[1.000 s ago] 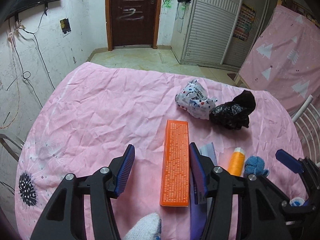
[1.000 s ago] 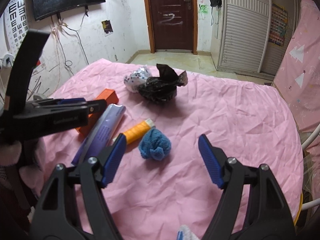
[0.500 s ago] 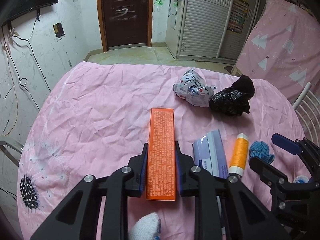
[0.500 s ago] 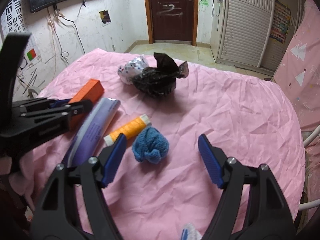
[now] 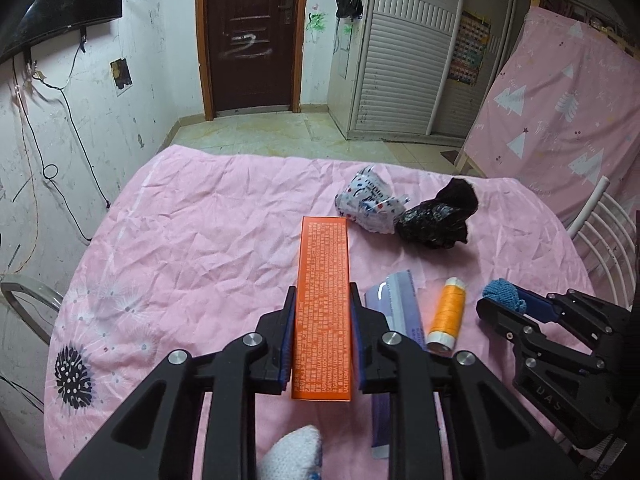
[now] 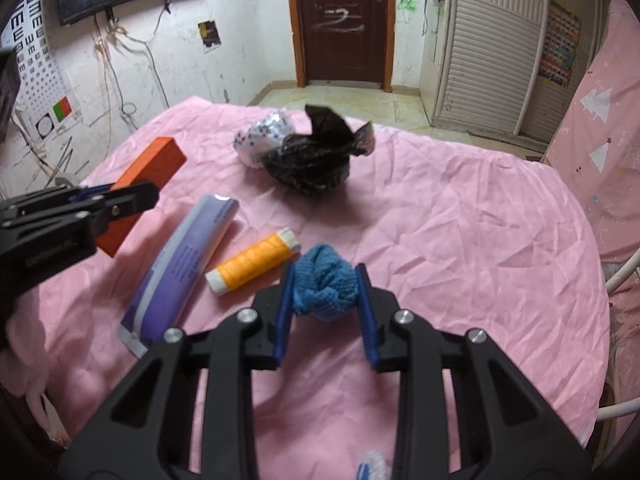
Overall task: Collect trash
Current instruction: 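Carry the orange box and blue ball over to the yellow bin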
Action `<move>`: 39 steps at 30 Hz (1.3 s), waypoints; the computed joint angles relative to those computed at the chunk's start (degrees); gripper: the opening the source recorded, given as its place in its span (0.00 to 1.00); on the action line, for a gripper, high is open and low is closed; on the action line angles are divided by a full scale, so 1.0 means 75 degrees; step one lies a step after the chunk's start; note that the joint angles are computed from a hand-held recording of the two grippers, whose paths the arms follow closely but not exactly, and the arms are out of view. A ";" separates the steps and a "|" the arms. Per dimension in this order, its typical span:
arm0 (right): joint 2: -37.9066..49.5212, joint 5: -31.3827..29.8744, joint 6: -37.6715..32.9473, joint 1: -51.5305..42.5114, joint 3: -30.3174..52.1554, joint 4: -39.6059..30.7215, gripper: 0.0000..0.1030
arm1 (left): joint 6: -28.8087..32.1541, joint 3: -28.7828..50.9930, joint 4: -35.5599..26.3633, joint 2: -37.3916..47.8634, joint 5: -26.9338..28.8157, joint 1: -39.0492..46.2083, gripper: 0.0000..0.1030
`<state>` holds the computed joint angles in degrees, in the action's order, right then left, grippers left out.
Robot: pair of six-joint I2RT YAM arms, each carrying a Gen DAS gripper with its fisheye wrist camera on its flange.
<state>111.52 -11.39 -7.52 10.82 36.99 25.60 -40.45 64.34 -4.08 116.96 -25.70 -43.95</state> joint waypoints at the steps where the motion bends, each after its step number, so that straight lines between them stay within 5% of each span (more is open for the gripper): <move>1: -0.0125 -0.0040 0.0050 -0.0060 -0.0142 0.0132 0.27 | -0.0004 -0.0001 -0.0028 -0.0065 -0.0061 -0.0059 0.13; 21: -0.2376 -0.1137 0.0296 -0.2539 -0.2234 0.2031 0.27 | 0.0115 0.0877 -0.0353 -0.0481 -0.1075 -0.1298 0.13; 39: -0.1957 -0.3096 -0.0353 -0.6205 -0.1958 0.2017 0.27 | 0.1247 0.4529 -0.1047 0.1688 -0.0847 -0.2462 0.13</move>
<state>96.84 -34.61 -10.17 -35.72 22.31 40.72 -31.10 98.31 -11.93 129.62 -32.05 -62.41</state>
